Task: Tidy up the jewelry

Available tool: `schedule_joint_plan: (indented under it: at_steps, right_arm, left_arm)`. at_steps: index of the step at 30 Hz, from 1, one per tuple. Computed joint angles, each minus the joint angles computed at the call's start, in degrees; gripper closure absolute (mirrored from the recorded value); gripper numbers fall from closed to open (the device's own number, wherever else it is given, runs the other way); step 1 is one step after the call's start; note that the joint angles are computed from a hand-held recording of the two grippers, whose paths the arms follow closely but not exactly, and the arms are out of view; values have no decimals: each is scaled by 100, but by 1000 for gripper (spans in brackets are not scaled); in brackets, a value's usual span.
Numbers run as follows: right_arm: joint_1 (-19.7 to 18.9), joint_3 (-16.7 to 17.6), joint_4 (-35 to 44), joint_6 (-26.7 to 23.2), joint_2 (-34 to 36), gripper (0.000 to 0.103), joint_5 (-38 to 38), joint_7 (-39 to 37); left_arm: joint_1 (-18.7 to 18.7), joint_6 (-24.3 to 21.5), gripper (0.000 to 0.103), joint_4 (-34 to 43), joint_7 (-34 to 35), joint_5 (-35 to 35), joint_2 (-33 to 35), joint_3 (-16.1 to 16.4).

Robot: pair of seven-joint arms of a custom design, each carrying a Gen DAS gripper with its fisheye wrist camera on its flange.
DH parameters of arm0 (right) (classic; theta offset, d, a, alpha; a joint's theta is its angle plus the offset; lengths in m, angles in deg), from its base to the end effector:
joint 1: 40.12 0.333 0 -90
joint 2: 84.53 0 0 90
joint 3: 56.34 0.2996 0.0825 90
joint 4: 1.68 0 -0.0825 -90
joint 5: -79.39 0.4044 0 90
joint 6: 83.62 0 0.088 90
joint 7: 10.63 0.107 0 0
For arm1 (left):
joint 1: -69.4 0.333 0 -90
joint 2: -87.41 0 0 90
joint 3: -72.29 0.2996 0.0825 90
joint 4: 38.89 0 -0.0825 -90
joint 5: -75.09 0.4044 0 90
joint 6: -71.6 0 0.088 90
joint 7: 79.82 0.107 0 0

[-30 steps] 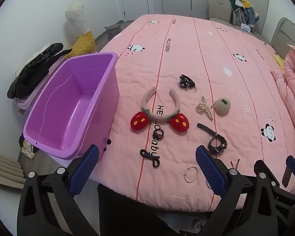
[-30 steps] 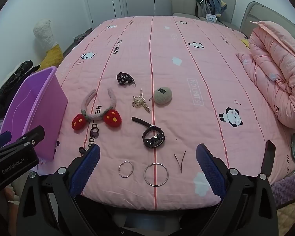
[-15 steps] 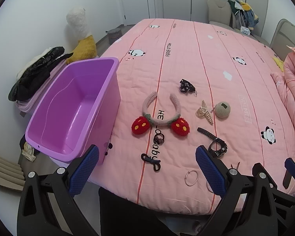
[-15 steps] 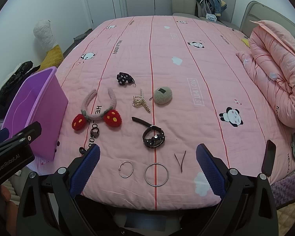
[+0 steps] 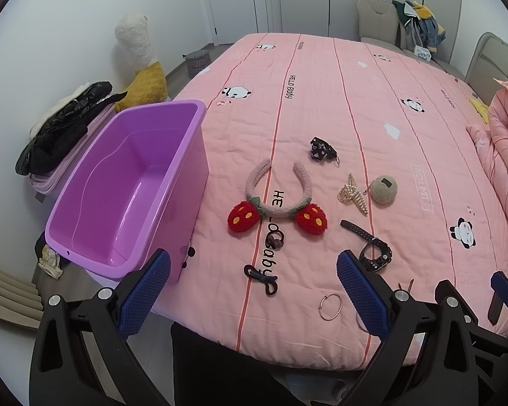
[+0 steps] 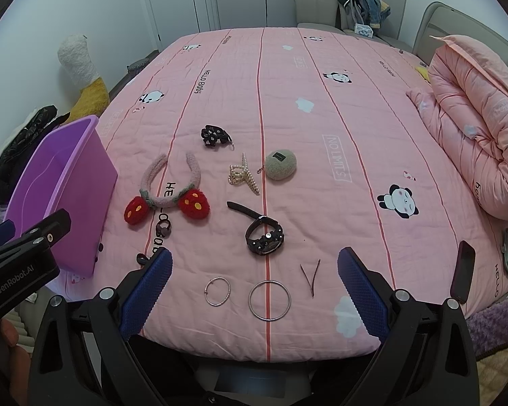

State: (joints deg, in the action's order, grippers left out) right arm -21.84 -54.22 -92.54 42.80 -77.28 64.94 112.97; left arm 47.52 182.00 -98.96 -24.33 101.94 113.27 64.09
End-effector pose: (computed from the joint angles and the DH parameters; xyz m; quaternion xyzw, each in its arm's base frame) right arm 0.6220 0.2208 0.5930 -0.6345 0.7249 -0.1836 0.1956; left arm 0.6569 -0.3112 0.6245 -0.6893 0.6642 -0.1581 0.2424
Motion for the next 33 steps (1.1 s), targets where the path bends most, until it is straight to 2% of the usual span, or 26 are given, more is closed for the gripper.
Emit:
schedule_joint_plan:
  at_steps: [25,33]
  right_arm:
    - [-28,-10,-57,42,-37,9,35,-35]
    - [-78,-4,-257,154,-72,9,284,-102]
  left_arm:
    - [18,16,6,-66,2,-16,-41,-14]
    - [183,-36,6,-182,133,-398,-17,-91]
